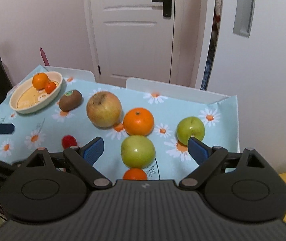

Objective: Organize fruits
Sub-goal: 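Grasp a red tomato with the left gripper while the right gripper grasps a green apple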

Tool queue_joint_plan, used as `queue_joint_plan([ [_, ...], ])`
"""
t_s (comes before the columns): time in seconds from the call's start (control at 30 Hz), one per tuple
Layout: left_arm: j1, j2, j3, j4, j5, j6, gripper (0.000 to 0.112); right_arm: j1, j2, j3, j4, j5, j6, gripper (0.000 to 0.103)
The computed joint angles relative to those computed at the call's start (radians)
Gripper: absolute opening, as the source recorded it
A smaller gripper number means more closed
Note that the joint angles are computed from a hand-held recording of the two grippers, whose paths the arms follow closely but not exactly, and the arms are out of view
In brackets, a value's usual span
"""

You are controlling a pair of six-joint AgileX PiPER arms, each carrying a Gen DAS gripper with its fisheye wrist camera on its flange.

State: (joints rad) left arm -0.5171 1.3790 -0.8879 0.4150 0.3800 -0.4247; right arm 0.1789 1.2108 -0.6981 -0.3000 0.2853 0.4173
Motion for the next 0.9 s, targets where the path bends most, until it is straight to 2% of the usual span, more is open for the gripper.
queue_joint_plan([
  [0.17, -0.059, 0.091, 0.024, 0.148, -0.055, -0.191, 0.087, -0.044, 0.083, 0.042, 0.088, -0.127, -0.109, 0.103],
  [0.3, -0.077, 0.152, 0.02, 0.229, -0.084, -0.286, 0.075, -0.06, 0.143, 0.054, 0.308, -0.191, -0.328, 0.103],
  [0.47, -0.074, 0.176, 0.022, 0.219, -0.107, -0.285, 0.06, -0.05, 0.192, 0.049, 0.535, -0.225, -0.556, 0.1],
  [0.5, -0.072, 0.176, 0.022, 0.219, -0.111, -0.285, 0.059, -0.049, 0.2, 0.046, 0.552, -0.228, -0.574, 0.099],
  [0.6, -0.069, 0.179, 0.026, 0.231, -0.132, -0.293, 0.048, -0.044, 0.22, 0.037, 0.607, -0.237, -0.628, 0.098],
  [0.63, -0.07, 0.178, 0.028, 0.232, -0.137, -0.291, 0.038, -0.043, 0.228, 0.033, 0.618, -0.239, -0.637, 0.097],
  [0.7, -0.074, 0.179, 0.026, 0.247, -0.134, -0.295, 0.037, -0.042, 0.239, 0.025, 0.593, -0.241, -0.612, 0.095],
  [0.8, -0.068, 0.181, 0.024, 0.228, -0.14, -0.272, 0.037, -0.036, 0.257, 0.012, 0.393, -0.242, -0.41, 0.094],
  [0.9, -0.069, 0.181, 0.025, 0.262, -0.138, -0.303, 0.037, -0.036, 0.278, -0.002, 0.404, -0.241, -0.419, 0.087],
])
